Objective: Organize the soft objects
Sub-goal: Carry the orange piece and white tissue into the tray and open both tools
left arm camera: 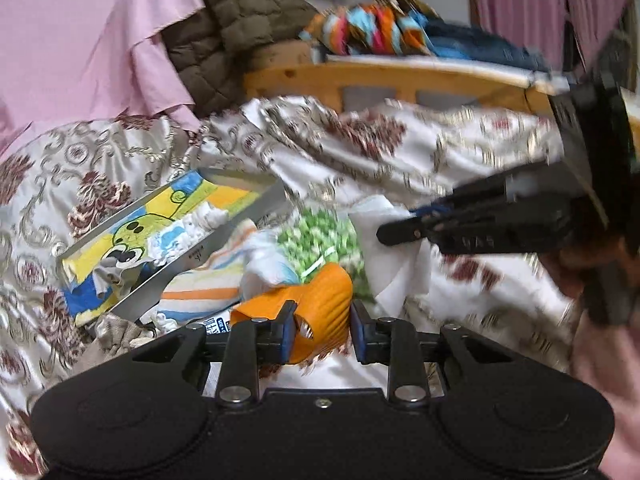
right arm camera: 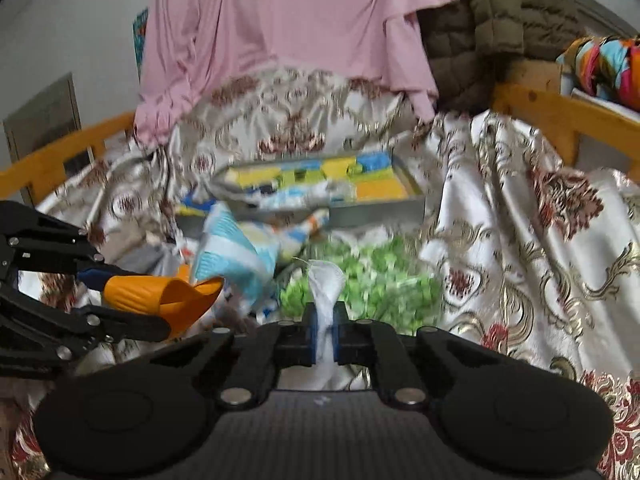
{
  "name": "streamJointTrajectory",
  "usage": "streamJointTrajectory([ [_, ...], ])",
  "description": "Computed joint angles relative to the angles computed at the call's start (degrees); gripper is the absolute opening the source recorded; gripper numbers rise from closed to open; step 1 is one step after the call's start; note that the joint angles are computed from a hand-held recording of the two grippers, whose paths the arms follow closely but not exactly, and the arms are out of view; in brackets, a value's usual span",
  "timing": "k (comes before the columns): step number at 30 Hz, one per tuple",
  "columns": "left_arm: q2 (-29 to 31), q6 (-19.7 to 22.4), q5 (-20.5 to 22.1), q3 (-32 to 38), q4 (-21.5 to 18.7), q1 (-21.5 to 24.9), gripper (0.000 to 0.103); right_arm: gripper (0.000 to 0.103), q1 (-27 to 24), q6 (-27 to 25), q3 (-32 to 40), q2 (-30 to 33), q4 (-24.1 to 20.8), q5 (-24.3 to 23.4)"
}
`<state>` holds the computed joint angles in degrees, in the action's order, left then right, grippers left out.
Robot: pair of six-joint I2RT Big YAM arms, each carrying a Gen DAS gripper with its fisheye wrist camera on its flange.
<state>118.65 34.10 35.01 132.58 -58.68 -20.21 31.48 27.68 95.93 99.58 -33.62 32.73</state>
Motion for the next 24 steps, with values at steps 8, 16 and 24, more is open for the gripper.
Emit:
streamJointTrajectory([
  [8,-2.47,-14.35,4.56,-2.47,8.85,1.63,0.03,0.008,0.52,-2.22,-4.31,-2.9,9.81,2.36],
  [16,-3.99,-24.01,0.37,-7.36,25.13,1.44,0.03,0.008,0.71,-3.9,-6.24,-4.53,19.16,1.32],
  [24,5.79,-32.56,-6.13,7.4,24.21,2.24,0.03,0.008,-3.01,-6.6,5.68,2.83,18.71,-3.65],
])
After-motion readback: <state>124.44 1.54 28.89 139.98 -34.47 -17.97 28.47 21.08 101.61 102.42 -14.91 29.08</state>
